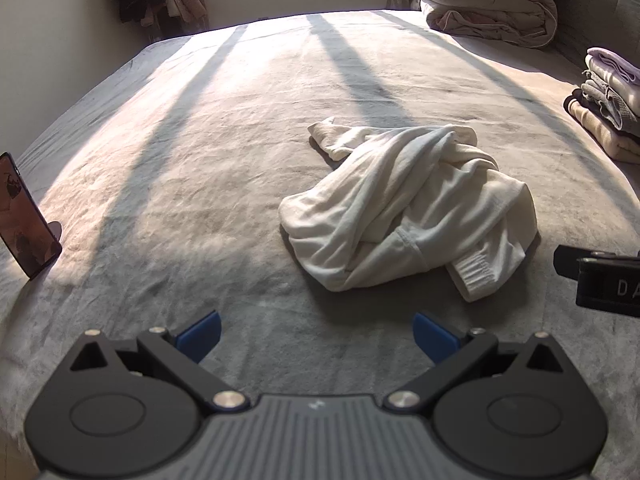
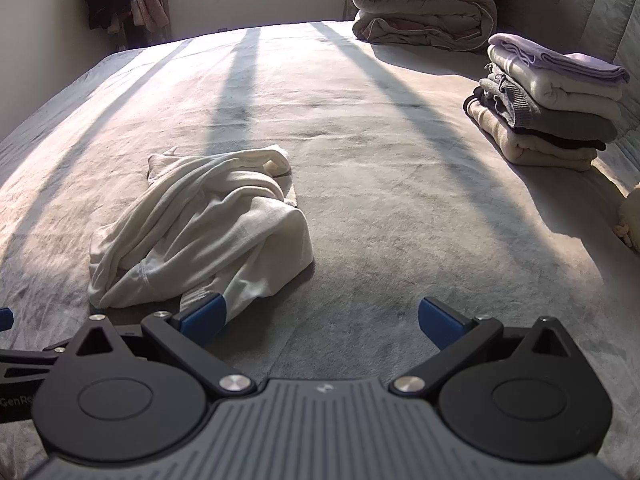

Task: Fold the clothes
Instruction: 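Move both grippers toward the crumpled white pants on the bed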

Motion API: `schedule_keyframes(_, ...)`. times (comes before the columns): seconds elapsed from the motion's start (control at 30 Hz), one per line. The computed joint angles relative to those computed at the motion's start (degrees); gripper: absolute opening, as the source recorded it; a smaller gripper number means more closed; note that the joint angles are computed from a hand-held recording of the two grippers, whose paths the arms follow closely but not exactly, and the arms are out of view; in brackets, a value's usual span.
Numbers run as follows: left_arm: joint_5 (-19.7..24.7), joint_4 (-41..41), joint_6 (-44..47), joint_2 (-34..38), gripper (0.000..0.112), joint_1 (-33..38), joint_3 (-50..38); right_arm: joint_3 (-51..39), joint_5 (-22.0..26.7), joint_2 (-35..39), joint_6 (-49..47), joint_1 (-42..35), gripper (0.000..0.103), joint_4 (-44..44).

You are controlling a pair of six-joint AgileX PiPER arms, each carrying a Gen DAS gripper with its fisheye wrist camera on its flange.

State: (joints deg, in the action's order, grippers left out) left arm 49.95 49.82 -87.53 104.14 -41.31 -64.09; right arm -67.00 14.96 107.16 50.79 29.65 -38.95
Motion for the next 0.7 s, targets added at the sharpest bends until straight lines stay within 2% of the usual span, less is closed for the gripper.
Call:
schedule_keyframes(0.13, 0.06, -1.56, 2.27, -0.08, 0.102, 1.02, -0.51, 0.01, 0.0, 0.13, -0.1, 0.13, 0.103, 0.01)
schedule_keyframes(0.33, 0.14, 1.2, -0.61, -0.37, 0.102, 0.15, 0.82, -0.01, 0.03, 0.34, -0.38, 0.31, 0.103, 0.14)
schedule_keyframes(0.7, 0.41, 0.82, -0.9, -0.58, 0.102, 0.27, 0.71, 0.13, 0.2, 0.48, -0.07, 0.63, 0.103, -0.51)
